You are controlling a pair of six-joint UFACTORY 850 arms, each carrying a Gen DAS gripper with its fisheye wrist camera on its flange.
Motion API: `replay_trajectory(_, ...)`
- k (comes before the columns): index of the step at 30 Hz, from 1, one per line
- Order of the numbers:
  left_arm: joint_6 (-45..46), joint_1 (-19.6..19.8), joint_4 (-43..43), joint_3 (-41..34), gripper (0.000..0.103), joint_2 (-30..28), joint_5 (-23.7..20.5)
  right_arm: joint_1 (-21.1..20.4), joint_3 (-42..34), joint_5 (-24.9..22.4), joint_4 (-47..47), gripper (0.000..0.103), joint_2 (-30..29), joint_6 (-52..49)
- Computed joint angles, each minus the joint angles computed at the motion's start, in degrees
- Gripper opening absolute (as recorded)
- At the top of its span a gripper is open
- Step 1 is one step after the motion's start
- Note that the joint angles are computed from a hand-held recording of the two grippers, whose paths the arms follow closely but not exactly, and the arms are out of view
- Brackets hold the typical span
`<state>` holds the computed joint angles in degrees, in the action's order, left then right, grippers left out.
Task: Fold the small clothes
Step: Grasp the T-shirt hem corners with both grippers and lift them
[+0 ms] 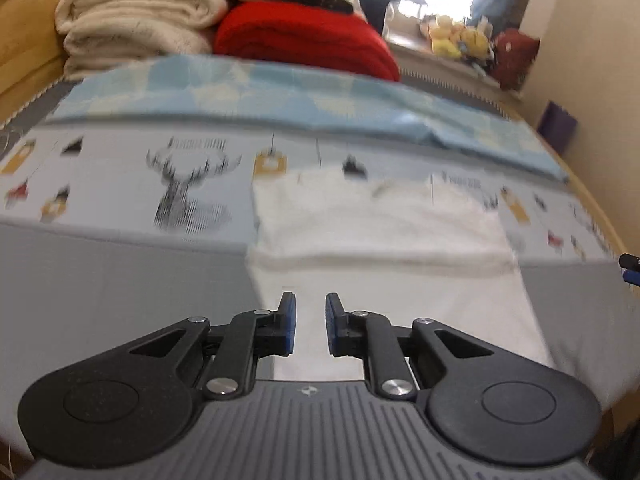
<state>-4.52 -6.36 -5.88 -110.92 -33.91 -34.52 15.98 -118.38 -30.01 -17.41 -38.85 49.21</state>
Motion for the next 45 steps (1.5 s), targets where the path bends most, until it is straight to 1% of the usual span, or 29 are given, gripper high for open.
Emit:
replay_trajectory(1, 1.02, 0.19, -1.78, 5.93, 0.017, 3.14, 2.21, 0.21, 5.71, 0.93, -0.89, 0.045, 3.02, 1.14)
replay_trajectory(2, 1.98, 0.56, -3.72, 10.50, 0.017, 4.99, 3.64, 0.31, 10.15, 1.49, -1.25, 0.043, 5.09, 1.84)
replay_trajectory(3, 0.56, 0.99, -4.25, 13.24, 0.016, 5.42, 2.68, 0.42, 13.70, 1.46, -1.19, 0.042, 6.58, 2.02)
replay_trajectory(4, -0.43, 1.51, -6.51, 13.58, 0.015, 4.79, -0.44, 0.64, 15.83, 0.22, -0.29, 0.041, 7.36, 1.50)
replay_trajectory(5, 0.99, 2.29, -10.98, 13.93, 0.015, 4.38, -1.15, 0.44, 17.89, -0.23, 1.61, 0.041, 7.97, 0.04)
replay_trajectory(6, 2.23, 2.51, -13.08, 14.95, 0.015, 4.52, -0.93, 0.26, 19.70, -0.04, 3.25, 0.041, 8.42, -1.42)
replay_trajectory(7, 2.80, 2.60, -12.78, 15.01, 0.015, 4.09, -2.12, 0.44, 20.56, -1.45, 3.71, 0.041, 8.52, -1.63)
replay_trajectory(8, 1.68, 2.43, -10.09, 15.52, 0.015, 4.00, -2.23, 0.27, 19.76, -4.21, 4.18, 0.041, 7.54, -1.37)
replay_trajectory(9, -1.49, 2.04, -5.12, 15.73, 0.015, 3.78, -2.58, -0.23, 20.13, -4.76, 6.09, 0.041, 7.46, -1.68)
replay_trajectory(10, -3.47, 2.00, -2.50, 15.46, 0.015, 3.38, -3.31, -0.53, 20.62, -3.92, 8.53, 0.041, 7.42, -2.98)
replay_trajectory(11, -4.39, 2.23, -2.28, 15.59, 0.015, 3.34, -3.83, -1.02, 20.85, -3.93, 11.31, 0.041, 7.36, -5.16)
replay_trajectory(13, -3.16, 3.54, -6.98, 15.57, 0.019, 2.95, -4.83, -1.19, 20.86, -5.19, 12.92, 0.041, 7.04, -5.75)
replay_trajectory(15, -4.27, 4.11, -8.55, 14.76, 0.028, 2.12, -6.65, -1.41, 20.11, -6.21, 15.59, 0.041, 6.20, -7.12)
replay_trajectory(17, -5.47, 4.04, -8.16, 14.13, 0.031, 1.46, -7.73, -1.28, 19.23, -7.38, 17.47, 0.041, 5.19, -9.01)
replay_trajectory(18, -6.21, 3.76, -7.41, 13.63, 0.031, 1.07, -8.41, -1.12, 19.23, -7.77, 17.97, 0.041, 4.95, -10.05)
replay_trajectory(22, -8.41, 2.37, -3.72, 14.18, 0.031, 0.97, -10.10, -0.44, 17.04, -11.77, 17.42, 0.041, 2.95, -12.89)
replay_trajectory(24, -7.75, 2.05, -3.20, 14.49, 0.031, 0.99, -10.14, -0.14, 17.09, -12.26, 16.57, 0.041, 2.81, -13.04)
replay_trajectory(25, -7.07, 1.84, -2.84, 14.77, 0.030, 1.14, -9.94, 0.02, 17.24, -12.15, 16.14, 0.041, 2.91, -13.17)
replay_trajectory(26, -6.95, 1.63, -2.10, 14.99, 0.020, 1.28, -9.75, 0.14, 17.41, -12.08, 16.05, 0.041, 3.03, -13.69)
replay_trajectory(27, -7.06, 1.50, -1.72, 15.20, 0.006, 1.35, -9.66, 0.23, 17.51, -12.15, 16.39, 0.040, 3.13, -14.61)
replay_trajectory(28, -7.00, 1.48, -1.86, 15.30, 0.006, 1.47, -9.39, 0.14, 17.85, -12.07, 16.73, 0.035, 3.43, -15.36)
replay_trajectory(29, -7.19, 1.45, -1.93, 16.01, 0.006, 2.00, -8.54, 0.03, 18.13, -12.05, 17.68, 0.010, 3.72, -16.23)
replay_trajectory(30, -7.36, 1.44, -1.82, 16.91, 0.006, 2.89, -7.48, -0.27, 19.00, -10.96, 19.49, 0.006, 4.38, -17.12)
replay_trajectory(32, -7.44, 1.31, -1.81, 18.23, 0.006, 4.34, -5.60, -0.65, 20.73, -8.55, 20.65, 0.006, 5.91, -16.88)
replay_trajectory(34, -7.70, 1.37, -1.90, 18.50, 0.006, 4.63, -5.55, -0.84, 22.09, -7.10, 20.88, 0.006, 7.17, -16.40)
replay_trajectory(37, -8.40, 1.45, -2.21, 17.03, 0.008, 3.24, -8.49, -0.73, 21.65, -9.29, 19.06, 0.008, 6.60, -13.81)
replay_trajectory(38, -8.69, 1.41, -1.98, 16.70, 0.009, 2.98, -9.00, -0.77, 21.64, -10.22, 18.95, 0.012, 6.48, -13.14)
replay_trajectory(40, -9.25, 1.47, -1.78, 16.62, 0.010, 2.91, -9.29, -0.81, 21.22, -11.34, 19.19, 0.013, 5.95, -12.54)
replay_trajectory(45, -9.79, 1.42, -1.32, 16.08, 0.012, 2.21, -10.34, -0.61, 20.68, -11.93, 17.98, 0.014, 5.57, -12.42)
